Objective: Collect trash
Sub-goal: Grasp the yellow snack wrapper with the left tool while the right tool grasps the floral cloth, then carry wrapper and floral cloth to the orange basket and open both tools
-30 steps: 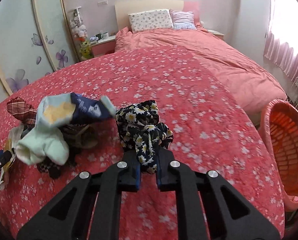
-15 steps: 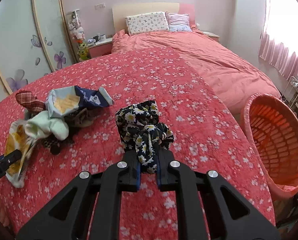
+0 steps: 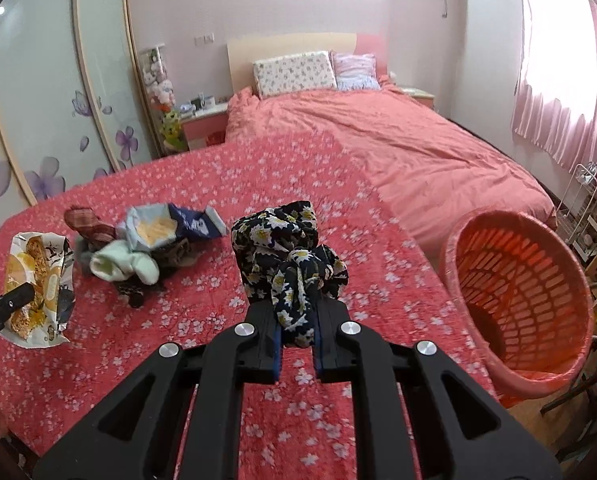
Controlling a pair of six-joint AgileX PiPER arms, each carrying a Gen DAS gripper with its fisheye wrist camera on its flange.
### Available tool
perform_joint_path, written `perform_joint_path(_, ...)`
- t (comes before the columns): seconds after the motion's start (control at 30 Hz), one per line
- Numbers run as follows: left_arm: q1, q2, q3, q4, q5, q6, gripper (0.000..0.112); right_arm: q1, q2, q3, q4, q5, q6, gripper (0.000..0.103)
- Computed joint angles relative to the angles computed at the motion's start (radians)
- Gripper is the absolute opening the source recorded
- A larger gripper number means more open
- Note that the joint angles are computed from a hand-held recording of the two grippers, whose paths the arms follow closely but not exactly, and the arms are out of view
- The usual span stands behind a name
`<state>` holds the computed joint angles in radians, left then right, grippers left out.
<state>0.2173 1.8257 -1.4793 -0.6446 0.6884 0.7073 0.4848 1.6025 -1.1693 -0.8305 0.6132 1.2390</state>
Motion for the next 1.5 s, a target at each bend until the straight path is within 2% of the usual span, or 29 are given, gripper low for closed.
perform_joint_path(0.33, -0.088, -0.143, 0.017, -0.001, 0.040, -0.083, 0.011, -0.012, -0.188, 0.150, -0.124, -0.012, 0.139, 0.011)
perform_joint_path(0.7, -0.344, -0.181, -0.002, 0.036, 0.008, -0.191, 0.011, -0.089, -0.363, 0.279, -0.208, 0.018, 0.237, 0.011)
perform_joint_path(1.07, -0.563, -0.086, -0.096, 0.066, -0.016, -0.251, 0.011, -0.251, -0.488, 0.382, -0.244, -0.019, 0.255, 0.011)
perform_joint_path(1.5, -0.727, 0.134, -0.328, 0.163, 0.014, -0.368, 0.011, -0.489, -0.462, 0.441, -0.249, -0.202, 0.259, 0.011)
